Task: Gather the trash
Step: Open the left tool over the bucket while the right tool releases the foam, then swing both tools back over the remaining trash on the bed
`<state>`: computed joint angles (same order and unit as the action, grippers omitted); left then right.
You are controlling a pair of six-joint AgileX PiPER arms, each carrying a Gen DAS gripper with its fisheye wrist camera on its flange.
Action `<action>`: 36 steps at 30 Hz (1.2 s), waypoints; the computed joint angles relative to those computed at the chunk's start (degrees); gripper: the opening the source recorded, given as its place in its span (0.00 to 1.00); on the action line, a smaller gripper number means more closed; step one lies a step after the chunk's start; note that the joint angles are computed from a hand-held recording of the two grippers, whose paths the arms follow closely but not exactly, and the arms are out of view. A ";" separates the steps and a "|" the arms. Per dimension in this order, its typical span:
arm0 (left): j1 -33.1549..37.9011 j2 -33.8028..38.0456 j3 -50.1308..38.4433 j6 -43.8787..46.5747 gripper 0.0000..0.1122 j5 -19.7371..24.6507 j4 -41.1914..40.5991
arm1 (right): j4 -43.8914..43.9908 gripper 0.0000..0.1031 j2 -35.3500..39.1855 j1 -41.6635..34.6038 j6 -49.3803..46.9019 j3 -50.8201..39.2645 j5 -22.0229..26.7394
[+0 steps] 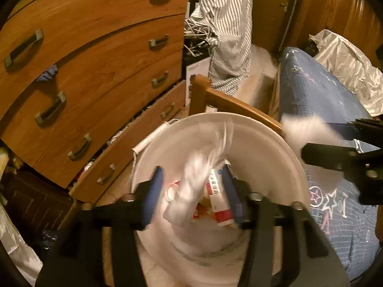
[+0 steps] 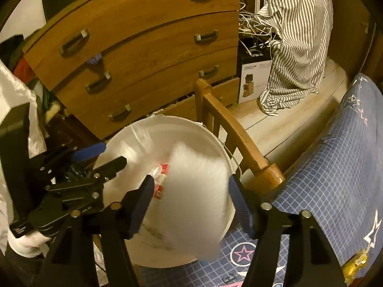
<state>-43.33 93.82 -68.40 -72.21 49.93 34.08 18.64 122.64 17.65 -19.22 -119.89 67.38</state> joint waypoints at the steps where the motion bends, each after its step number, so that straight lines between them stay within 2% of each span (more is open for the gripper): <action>1: 0.18 -0.13 0.25 -0.11 0.47 -0.09 -0.03 | 0.33 0.64 -0.18 -0.28 -0.17 0.31 -0.19; 10: 0.01 -0.39 0.71 -0.80 0.47 0.36 0.84 | 2.95 0.64 -2.43 -2.09 -1.99 4.72 -1.96; 13: -0.74 -0.23 0.38 -0.75 0.47 0.62 0.84 | 4.31 0.64 -5.22 -3.14 -3.82 9.37 -3.95; 18: -3.87 0.12 -0.34 -2.99 0.47 1.54 1.78 | 7.89 0.65 -12.05 -6.32 -8.32 20.13 -8.66; 21: -7.22 1.49 -2.40 -4.48 0.47 2.88 2.71 | 11.59 0.65 -17.60 -10.18 -13.08 28.29 -11.64; 24: -11.37 3.78 -5.98 -5.17 0.47 4.38 3.90 | 15.37 0.69 -24.77 -15.57 -19.97 37.93 -15.01; 27: -15.27 6.88 -10.72 -5.79 0.51 5.08 5.24 | 21.54 0.73 -31.69 -24.46 -30.18 46.96 -15.57; 30: -18.32 12.17 -17.90 -3.13 0.53 4.76 4.48 | 28.19 0.75 -36.53 -38.02 -43.06 54.96 -12.83; 33: -20.63 19.58 -27.53 2.12 0.56 4.34 1.86 | 32.53 0.75 -35.50 -53.87 -56.46 58.59 -7.33; 36: -22.88 30.37 -42.20 10.81 0.56 5.74 -3.28 | 32.41 0.75 -29.72 -69.12 -67.50 57.04 -3.59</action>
